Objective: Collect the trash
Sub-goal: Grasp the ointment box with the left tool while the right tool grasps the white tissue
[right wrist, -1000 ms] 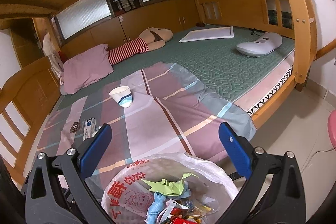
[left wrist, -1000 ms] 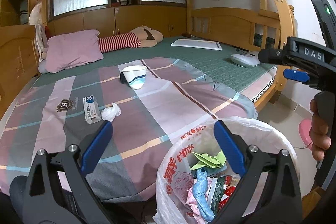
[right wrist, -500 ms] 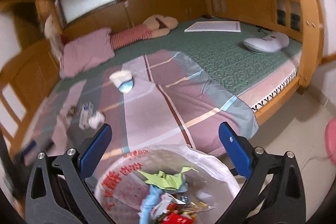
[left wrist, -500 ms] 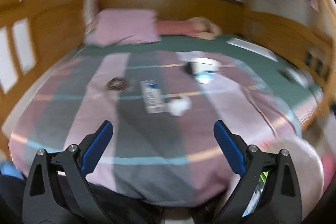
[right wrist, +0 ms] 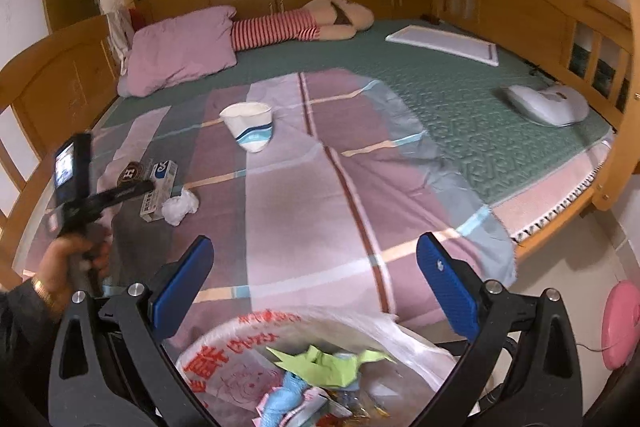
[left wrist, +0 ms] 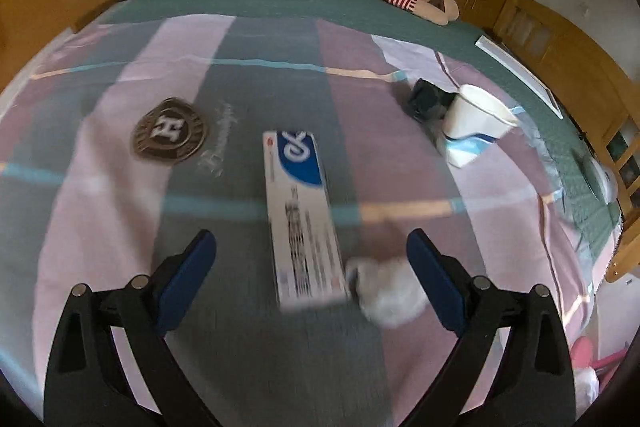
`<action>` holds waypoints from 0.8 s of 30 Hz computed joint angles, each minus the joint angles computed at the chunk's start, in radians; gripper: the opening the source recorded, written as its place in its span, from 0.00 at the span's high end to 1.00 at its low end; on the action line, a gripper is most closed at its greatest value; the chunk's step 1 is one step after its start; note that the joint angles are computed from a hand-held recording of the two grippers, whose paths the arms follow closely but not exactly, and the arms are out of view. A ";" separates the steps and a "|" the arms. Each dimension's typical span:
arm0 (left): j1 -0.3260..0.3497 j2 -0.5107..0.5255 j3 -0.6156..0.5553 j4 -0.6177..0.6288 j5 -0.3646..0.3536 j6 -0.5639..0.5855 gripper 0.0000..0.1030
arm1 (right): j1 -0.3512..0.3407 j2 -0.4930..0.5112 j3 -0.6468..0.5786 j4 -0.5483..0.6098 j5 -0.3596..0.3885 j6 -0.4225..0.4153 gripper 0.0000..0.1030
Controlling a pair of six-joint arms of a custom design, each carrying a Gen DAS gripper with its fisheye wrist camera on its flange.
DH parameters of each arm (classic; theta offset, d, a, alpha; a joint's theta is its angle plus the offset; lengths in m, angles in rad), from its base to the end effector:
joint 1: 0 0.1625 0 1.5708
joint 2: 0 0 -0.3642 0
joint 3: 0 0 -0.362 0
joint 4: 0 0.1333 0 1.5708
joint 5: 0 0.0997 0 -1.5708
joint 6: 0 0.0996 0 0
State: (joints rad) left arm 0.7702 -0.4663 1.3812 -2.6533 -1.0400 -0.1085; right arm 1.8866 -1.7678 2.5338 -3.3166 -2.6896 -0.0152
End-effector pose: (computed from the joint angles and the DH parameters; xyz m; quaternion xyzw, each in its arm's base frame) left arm -0.3449 -0.5905 -0.0287 0.3055 0.9120 -0.1873 0.1994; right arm 0.1289 -0.2538 0.3272 -0.1231 -0.7788 0.4644 0.4033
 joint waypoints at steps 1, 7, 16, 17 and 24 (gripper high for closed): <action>0.013 0.029 -0.048 0.047 0.006 -0.008 0.11 | -0.009 0.012 -0.007 -0.002 0.014 -0.004 0.04; 0.009 0.093 -0.125 0.137 0.069 0.036 0.57 | -0.097 0.112 -0.064 0.015 0.119 -0.003 0.04; -0.006 -0.084 0.072 -0.084 0.170 -0.107 0.58 | -0.202 0.384 -0.293 0.074 0.306 -0.066 0.16; -0.010 -0.112 0.109 -0.121 0.196 -0.118 0.58 | -0.209 0.431 -0.335 0.090 0.321 -0.077 0.16; -0.022 -0.197 0.238 -0.204 0.256 -0.116 0.58 | -0.229 0.700 -0.581 0.229 0.263 -0.100 0.21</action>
